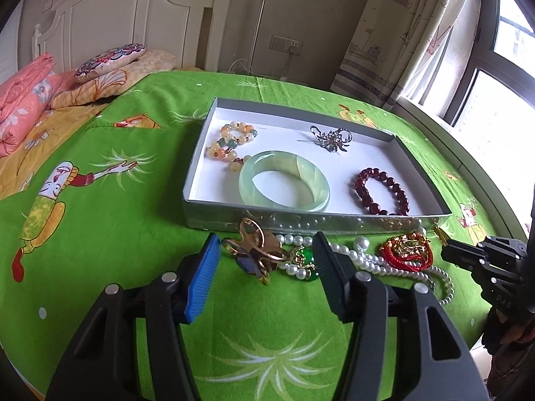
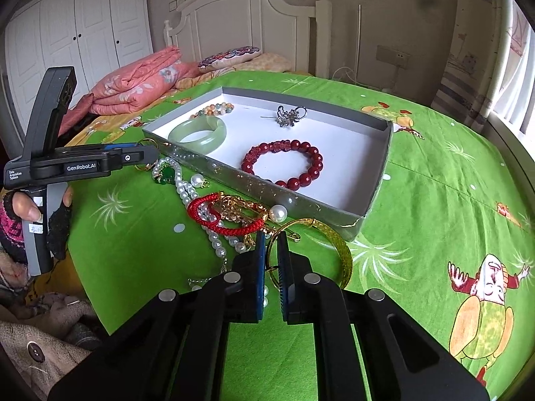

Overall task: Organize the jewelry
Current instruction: 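Grasp the gold bangle with the right tool while the left tool grasps the gold flower brooch, then carry the gold bangle and gold flower brooch into the box and open both tools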

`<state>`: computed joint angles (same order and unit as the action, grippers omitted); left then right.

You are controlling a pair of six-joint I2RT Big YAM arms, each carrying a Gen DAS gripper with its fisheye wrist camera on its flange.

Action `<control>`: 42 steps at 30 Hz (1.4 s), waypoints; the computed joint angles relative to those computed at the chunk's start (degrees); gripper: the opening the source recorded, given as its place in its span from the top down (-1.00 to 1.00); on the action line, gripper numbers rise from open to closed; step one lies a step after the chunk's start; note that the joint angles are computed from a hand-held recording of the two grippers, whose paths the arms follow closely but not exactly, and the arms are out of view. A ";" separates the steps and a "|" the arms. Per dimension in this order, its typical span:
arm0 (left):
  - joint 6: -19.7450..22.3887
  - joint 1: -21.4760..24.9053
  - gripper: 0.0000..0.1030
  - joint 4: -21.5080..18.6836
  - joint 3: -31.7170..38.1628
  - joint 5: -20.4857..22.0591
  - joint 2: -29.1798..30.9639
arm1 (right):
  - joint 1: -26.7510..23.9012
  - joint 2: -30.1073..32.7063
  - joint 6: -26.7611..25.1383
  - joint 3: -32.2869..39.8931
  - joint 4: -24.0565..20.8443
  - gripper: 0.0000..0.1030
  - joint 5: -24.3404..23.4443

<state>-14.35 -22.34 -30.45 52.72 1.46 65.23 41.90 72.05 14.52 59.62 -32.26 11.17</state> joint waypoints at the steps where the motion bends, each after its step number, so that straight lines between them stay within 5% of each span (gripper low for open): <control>1: -0.11 -0.03 -0.04 -0.50 0.32 -0.26 0.42 | 0.00 0.01 -0.01 0.02 -0.02 0.82 -0.01; 3: -0.60 0.12 -0.02 -1.42 0.80 -0.65 1.11 | 0.05 0.00 0.01 0.01 -0.04 0.82 0.14; 5: -0.10 0.18 0.20 -2.46 1.45 -0.41 1.89 | 0.02 -0.01 0.06 0.01 0.01 0.82 0.04; 25: 4.56 -2.73 0.21 0.07 -0.94 -6.65 -4.99 | -0.83 -3.49 2.19 -2.22 4.11 0.82 -2.08; 42: 8.07 -5.61 0.21 -0.09 1.72 -9.27 -4.83 | -0.50 -4.55 0.51 -0.15 4.73 0.82 -0.79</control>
<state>-6.28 -27.95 -30.55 54.44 -7.81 60.40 41.39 67.51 15.03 59.47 -27.53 10.38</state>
